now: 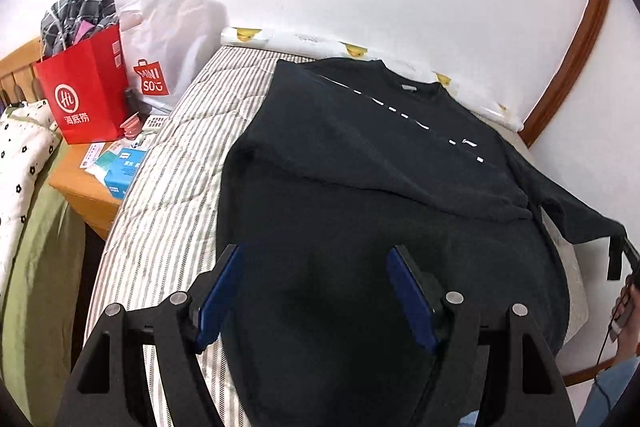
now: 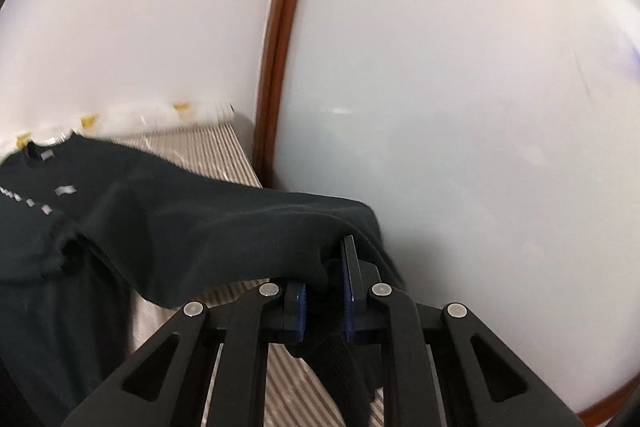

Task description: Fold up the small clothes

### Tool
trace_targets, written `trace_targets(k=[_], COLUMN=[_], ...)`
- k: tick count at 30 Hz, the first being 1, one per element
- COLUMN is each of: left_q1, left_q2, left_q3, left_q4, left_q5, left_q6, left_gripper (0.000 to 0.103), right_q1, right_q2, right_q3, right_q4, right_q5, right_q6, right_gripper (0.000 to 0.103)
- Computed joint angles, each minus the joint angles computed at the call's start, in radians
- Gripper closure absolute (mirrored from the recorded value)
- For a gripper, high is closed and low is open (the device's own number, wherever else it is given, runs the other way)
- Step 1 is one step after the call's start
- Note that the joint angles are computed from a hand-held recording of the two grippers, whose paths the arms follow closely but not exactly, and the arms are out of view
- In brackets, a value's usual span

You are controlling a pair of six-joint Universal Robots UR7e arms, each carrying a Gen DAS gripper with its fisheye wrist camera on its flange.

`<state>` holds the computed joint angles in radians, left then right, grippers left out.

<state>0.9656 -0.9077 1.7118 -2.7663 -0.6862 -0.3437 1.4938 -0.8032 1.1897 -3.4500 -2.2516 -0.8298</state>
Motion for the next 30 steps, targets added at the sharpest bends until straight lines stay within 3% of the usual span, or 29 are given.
trace_targets(k=[6, 12, 23, 30], left_q1=[-0.001, -0.005, 0.009, 0.024], left_q2=[-0.036, -0.052, -0.043, -0.022], left_q3=[0.050, 0.071, 0.049, 0.014], left_q4=[-0.021, -0.022, -0.009, 0.005], left_q5=[-0.001, 0.008, -0.016, -0.043], left_q6=[-0.017, -0.020, -0.018, 0.005], left_gripper=[0.031, 0.031, 0.031, 0.031], right_q1=[0.050, 0.074, 0.076, 0.074], right_q2=[0.034, 0.008, -0.008, -0.019], right_q3=[-0.036, 0.052, 0.087, 0.071], right_q4=[-0.013, -0.051, -0.047, 0.005], right_q5=[0.024, 0.034, 0.034, 0.037], right_q6=[-0.040, -0.045, -0.047, 0.002], right_gripper=[0.090, 0.090, 0.090, 0.090])
